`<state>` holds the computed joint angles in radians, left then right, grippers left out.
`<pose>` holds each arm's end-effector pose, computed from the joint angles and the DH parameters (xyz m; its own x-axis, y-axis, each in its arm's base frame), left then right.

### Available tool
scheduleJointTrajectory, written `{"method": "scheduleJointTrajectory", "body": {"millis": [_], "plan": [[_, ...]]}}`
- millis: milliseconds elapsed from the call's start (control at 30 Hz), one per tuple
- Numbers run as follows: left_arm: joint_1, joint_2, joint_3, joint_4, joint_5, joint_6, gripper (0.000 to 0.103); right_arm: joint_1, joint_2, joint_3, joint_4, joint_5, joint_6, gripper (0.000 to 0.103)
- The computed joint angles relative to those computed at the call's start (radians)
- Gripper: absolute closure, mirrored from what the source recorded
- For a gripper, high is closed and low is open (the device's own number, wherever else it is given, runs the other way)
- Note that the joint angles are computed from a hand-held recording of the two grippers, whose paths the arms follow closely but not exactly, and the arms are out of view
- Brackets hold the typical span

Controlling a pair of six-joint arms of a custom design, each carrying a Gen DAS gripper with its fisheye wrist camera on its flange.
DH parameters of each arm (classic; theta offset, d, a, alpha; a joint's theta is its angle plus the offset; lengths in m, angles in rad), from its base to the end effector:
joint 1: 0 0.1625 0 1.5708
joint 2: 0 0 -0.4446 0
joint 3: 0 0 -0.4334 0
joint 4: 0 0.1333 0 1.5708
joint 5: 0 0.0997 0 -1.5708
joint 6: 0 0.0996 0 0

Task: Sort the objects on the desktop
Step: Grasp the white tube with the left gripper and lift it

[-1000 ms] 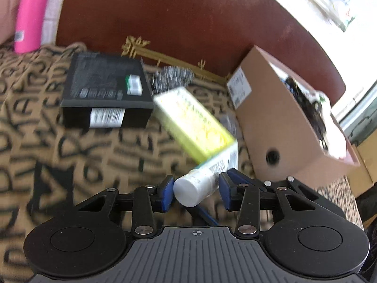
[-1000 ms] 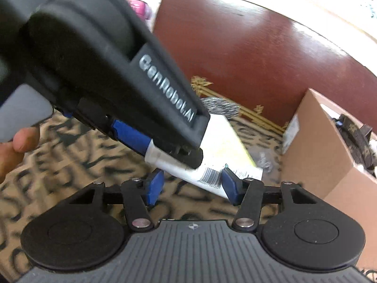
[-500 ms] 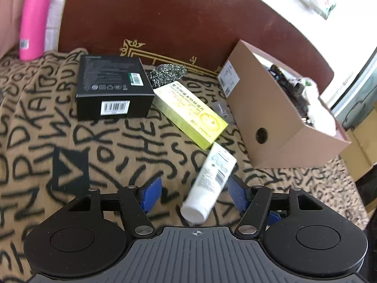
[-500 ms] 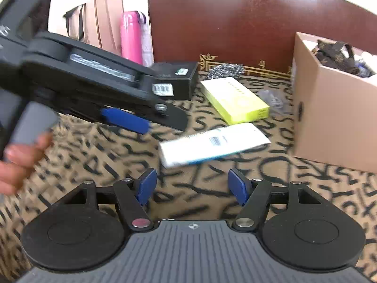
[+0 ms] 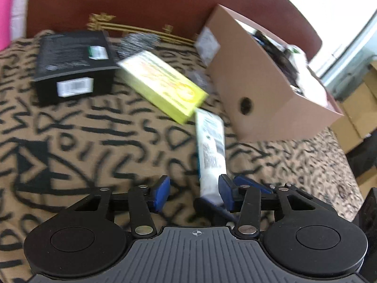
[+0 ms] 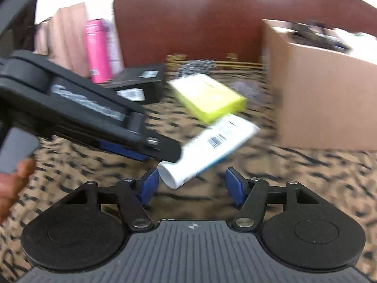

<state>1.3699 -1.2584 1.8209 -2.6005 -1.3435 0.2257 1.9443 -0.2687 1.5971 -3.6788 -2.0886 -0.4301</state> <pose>0.0257 -0.6543 0.3127 -0.9103 0.2883 -0.2969 0.3918 0.8314 -0.3939 0.3206 -0.5880 -0.1317 -0.7425 -0.2698 0.6131 -0.6261 0.6047 -0.4922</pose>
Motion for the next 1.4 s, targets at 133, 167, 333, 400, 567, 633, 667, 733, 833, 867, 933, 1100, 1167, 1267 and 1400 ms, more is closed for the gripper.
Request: {"method": "scheduleJointTrajectory", "body": {"millis": [133,167,333,400,567,633,667,733,833,867,933,1100,1167,1267,1400], "plan": [[-0.017,0.019,0.013,-0.044,0.005,-0.008,0.04,-0.005,-0.022,0.027,-0.038,-0.062,0.003,0.035],[-0.019,0.026,0.011,-0.054,0.003,-0.017,0.039,-0.006,-0.023,0.028,-0.042,-0.058,0.0,0.035],[-0.026,0.068,-0.025,-0.069,0.007,-0.043,0.038,-0.004,0.002,-0.006,-0.034,-0.015,-0.052,0.034],[-0.03,0.086,-0.045,-0.057,0.01,-0.037,0.038,-0.004,0.021,-0.038,-0.02,-0.02,-0.062,0.036],[-0.031,0.119,-0.081,-0.004,0.008,-0.023,0.043,-0.016,0.027,-0.068,0.006,-0.022,-0.04,0.048],[-0.036,0.122,-0.085,0.017,0.003,-0.006,0.049,-0.019,0.022,-0.065,0.001,-0.028,-0.04,0.052],[-0.041,0.126,-0.086,0.017,0.013,-0.008,0.049,-0.021,0.022,-0.067,0.001,-0.034,-0.041,0.052],[-0.05,0.135,-0.084,-0.003,0.035,-0.008,0.047,-0.026,0.024,-0.075,-0.002,-0.039,-0.037,0.052],[-0.059,0.139,-0.084,-0.004,0.053,-0.016,0.061,-0.031,0.022,-0.075,0.0,-0.035,-0.035,0.057],[-0.061,0.135,-0.079,-0.004,0.059,-0.022,0.064,-0.031,0.013,-0.064,0.004,-0.032,-0.028,0.061],[-0.062,0.12,-0.063,-0.008,0.052,-0.047,0.064,-0.034,-0.011,-0.027,0.012,-0.009,-0.006,0.067],[-0.103,0.061,0.044,-0.096,0.1,-0.061,0.064,-0.024,-0.05,0.05,-0.017,0.003,0.003,0.068],[-0.13,0.03,0.094,-0.141,0.117,-0.062,0.064,-0.016,-0.066,0.085,-0.052,0.01,-0.009,0.068],[-0.165,-0.012,0.145,-0.193,0.119,-0.071,0.064,0.003,-0.091,0.134,-0.127,0.013,-0.052,0.068],[-0.222,-0.067,0.209,-0.267,0.127,-0.062,0.064,0.025,-0.125,0.193,-0.242,0.028,-0.108,0.068]]}}
